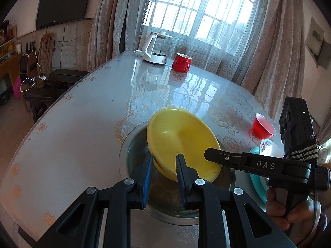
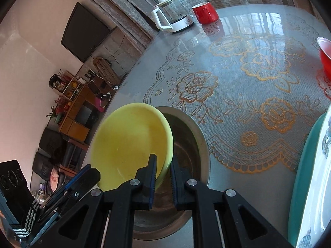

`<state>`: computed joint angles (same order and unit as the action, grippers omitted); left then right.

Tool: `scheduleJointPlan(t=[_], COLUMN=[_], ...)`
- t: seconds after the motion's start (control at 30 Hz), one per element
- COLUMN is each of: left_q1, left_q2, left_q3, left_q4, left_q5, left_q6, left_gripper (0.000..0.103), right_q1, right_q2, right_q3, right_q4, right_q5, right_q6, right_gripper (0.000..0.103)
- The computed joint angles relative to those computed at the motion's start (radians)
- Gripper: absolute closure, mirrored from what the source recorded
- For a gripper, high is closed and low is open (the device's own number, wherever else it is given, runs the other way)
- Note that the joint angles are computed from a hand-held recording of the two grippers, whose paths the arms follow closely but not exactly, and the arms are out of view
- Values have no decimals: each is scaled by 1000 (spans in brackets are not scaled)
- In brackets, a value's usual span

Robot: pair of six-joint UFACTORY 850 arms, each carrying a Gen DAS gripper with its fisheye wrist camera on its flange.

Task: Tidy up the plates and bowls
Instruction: 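Lower the yellow bowl into the steel bowl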

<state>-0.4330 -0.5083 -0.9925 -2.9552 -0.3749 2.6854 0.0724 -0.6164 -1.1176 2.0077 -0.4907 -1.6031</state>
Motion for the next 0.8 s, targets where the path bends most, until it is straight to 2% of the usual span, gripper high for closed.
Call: scheduleJointPlan(t=[0.1,0.27,0.4,0.5,0.6,0.8], left_q1=[8,20,13,17,22,27], left_q2=[-7,-29,-37,-41,-40,-45], left_q3=[2,-11,-18,-19,-19,-22], left_q4=[69,196,172,210,251,287], left_q5=[10,23,35,31,23,21], left_q6=[-64,-182,-136,-163,-191,-208], left_gripper=[82,82,82,82,82,82], right_q1=[5,16,35,46,47,68], right_q2=[-2,11,24,28,18,23], right_q3=[-7,9,20,20,6,6], right_q4=[-49,-37,20,37,-23,59], right_q5=[14,52,102,137,135,197], right_q6=[50,33,-38,-64,-5,-87], right_gripper=[90,88,88,88,88,88])
